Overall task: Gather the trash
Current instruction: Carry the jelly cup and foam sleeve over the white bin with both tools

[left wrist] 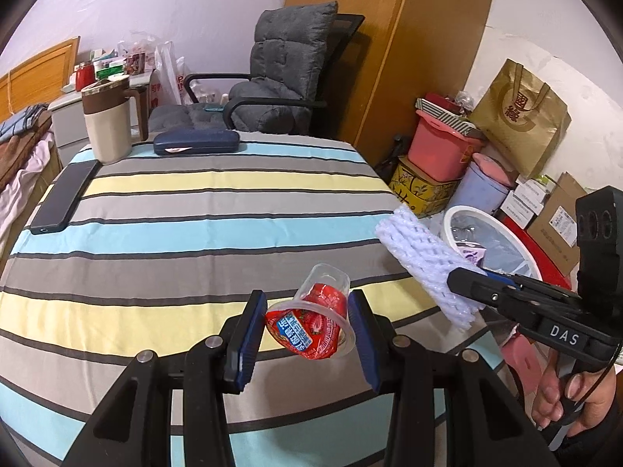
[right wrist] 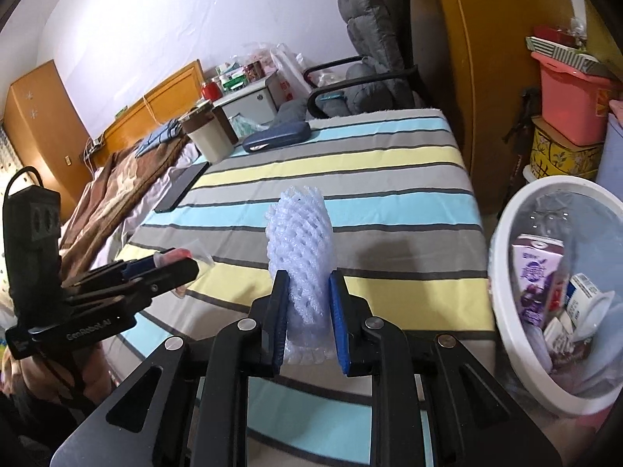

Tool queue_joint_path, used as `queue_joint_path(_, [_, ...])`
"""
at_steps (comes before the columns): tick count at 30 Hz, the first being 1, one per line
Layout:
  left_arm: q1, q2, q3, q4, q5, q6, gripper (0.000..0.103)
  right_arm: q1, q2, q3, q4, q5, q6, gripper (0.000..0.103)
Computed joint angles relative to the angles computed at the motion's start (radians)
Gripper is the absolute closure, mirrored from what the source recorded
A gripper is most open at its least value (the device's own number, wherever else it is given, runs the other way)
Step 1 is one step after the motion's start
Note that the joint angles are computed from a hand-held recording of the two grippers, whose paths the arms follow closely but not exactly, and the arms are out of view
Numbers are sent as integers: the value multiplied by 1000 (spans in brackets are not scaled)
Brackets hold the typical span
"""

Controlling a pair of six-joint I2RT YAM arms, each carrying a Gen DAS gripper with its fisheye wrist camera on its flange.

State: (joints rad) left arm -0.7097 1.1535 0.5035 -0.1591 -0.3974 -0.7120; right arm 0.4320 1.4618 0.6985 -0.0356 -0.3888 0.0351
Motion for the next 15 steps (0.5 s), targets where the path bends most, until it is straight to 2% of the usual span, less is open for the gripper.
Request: queue_joint_path(15, [-53, 113, 108, 35, 2, 29, 59, -79, -83, -42, -4, 30, 14, 80])
